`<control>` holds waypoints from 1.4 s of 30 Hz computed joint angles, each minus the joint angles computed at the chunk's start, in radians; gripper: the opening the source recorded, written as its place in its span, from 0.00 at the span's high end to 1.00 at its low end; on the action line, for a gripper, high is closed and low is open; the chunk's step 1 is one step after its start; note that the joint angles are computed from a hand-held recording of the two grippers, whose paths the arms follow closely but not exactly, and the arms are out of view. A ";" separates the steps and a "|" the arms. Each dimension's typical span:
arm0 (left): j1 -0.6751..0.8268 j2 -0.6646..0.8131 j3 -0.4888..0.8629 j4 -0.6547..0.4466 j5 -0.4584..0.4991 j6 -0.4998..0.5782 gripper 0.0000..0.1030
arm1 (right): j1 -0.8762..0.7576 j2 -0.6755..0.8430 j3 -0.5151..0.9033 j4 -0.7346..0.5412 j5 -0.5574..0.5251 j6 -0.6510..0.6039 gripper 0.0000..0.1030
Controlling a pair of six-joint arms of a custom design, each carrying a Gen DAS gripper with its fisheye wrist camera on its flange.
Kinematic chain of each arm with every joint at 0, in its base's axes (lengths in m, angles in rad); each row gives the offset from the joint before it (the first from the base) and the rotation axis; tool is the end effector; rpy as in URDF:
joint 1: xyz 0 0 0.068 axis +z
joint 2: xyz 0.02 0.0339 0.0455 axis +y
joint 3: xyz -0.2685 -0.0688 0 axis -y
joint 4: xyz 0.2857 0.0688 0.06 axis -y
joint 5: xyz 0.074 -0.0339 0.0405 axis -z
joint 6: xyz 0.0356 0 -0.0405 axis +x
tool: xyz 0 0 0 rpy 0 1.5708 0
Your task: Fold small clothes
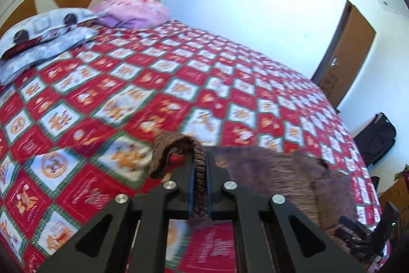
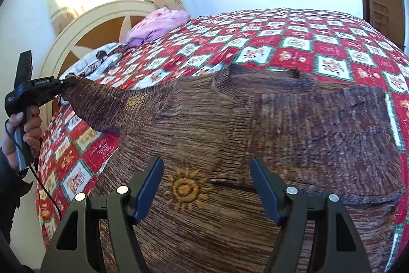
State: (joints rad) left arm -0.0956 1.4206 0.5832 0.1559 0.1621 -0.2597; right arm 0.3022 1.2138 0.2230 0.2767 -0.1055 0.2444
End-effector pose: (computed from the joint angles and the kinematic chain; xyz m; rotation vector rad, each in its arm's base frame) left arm 0.2985 -0.0344 0.1381 -0.0983 2.2663 -0.3721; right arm 0.2047 0.0677 0.0873 -0.1226 2.3100 0.4026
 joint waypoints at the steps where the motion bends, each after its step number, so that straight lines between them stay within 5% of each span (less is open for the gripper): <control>1: -0.026 -0.007 0.010 -0.008 -0.007 -0.010 0.93 | -0.007 -0.014 -0.005 -0.007 -0.003 -0.001 0.31; 32: -0.489 0.191 0.283 -0.044 -0.135 -0.219 0.93 | -0.340 -0.404 -0.136 -0.235 -0.229 -0.065 0.31; 42: -0.568 0.297 0.356 -0.025 -0.140 -0.260 0.93 | -0.474 -0.424 -0.168 -0.246 -0.329 -0.094 0.31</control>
State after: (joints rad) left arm -0.6633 1.7173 0.9390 0.1312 0.0220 -0.5201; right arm -0.1719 0.7896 0.0549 0.0311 -0.4342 0.1505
